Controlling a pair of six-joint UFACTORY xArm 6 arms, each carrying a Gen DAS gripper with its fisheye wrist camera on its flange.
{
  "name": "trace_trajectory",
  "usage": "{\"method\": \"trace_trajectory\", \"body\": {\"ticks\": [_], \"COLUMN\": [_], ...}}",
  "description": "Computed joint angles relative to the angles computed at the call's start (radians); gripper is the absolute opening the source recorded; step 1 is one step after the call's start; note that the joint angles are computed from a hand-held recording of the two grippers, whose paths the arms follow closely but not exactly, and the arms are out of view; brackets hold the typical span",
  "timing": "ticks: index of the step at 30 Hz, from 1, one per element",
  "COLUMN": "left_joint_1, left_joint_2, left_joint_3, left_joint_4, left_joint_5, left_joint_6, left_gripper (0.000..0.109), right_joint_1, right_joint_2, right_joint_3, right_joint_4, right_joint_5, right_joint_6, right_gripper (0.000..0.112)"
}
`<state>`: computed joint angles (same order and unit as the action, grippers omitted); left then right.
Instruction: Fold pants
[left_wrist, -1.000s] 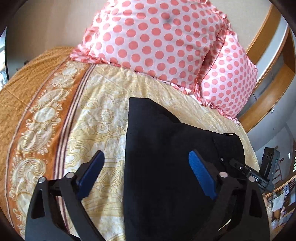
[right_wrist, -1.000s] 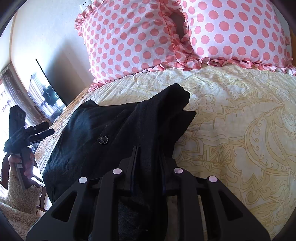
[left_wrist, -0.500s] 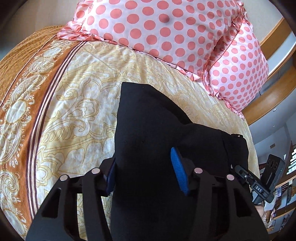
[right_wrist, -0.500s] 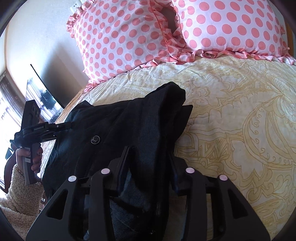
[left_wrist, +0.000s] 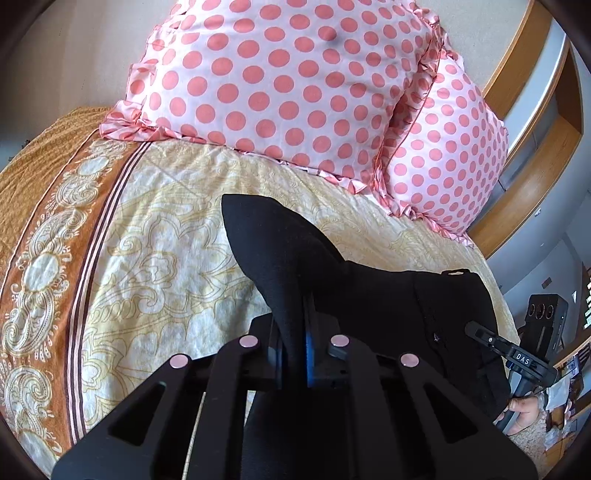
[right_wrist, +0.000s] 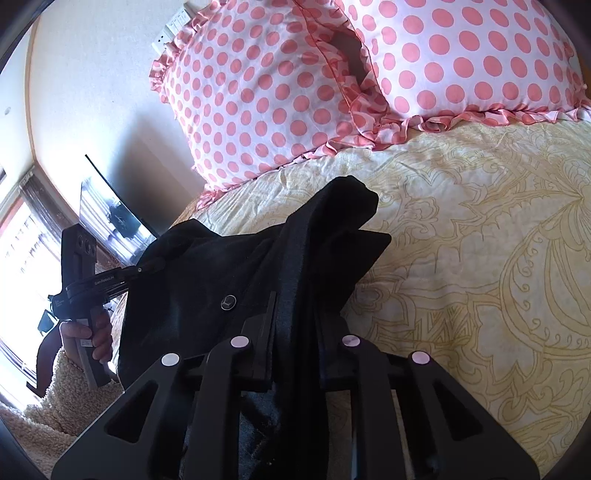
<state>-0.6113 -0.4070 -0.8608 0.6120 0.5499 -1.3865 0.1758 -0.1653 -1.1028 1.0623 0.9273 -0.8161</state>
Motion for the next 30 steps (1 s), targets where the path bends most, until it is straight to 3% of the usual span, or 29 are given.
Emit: {"method": "trace_trajectory", "body": {"ticks": [12,17,20,22,24,27,28,30], "left_joint_1": [0.077,0.123,0.135,0.134,0.121,0.048,0.025,-0.005], "left_joint_2": [0.169,0.212,0.208,0.190,0.147,0.051,0.024,-0.005], "left_joint_3": [-0.208,-0.182,-0.146,-0.132,-0.115,-0.089,-0.076,-0.048], "left_joint_4": [0.029,-0.088,-0.094,-0.081,-0.033,0.149,0.177,0.158], "left_joint_5": [0.040,0.033,0.025,0.037,0.075,0.174,0.164,0.072], "left_joint_6": [0.082,0.104,0.069,0.044,0.000,-0.141,-0.165,-0.146], "left_gripper": [0.007,0.011,0.028,0.043,0.054,0.067,0.067,0.069], "right_joint_1": [0.052,0.080,0.101,0.109,0.105,0.101,0.103,0.105], "right_joint_2": [0.207,0.260,0.240,0.220,0.183,0.084,0.052,-0.013], "right_joint_3": [-0.228,-0.245,-0.212,-0.189,-0.147,-0.035,-0.009,0.023], "right_joint_4": [-0.028,-0.204,-0.290,-0.351,-0.395,-0.439,-0.403,-0.264], "right_joint_5": [-0.107,-0.161,-0.221,-0.253,-0.304,-0.467,-0.494,-0.442], "right_joint_6": [0.073,0.193,0.229,0.268,0.310,0.346,0.301,0.145], "right_gripper": [0.015,0.016,0.028,0.044,0.054,0.054,0.054,0.054]}}
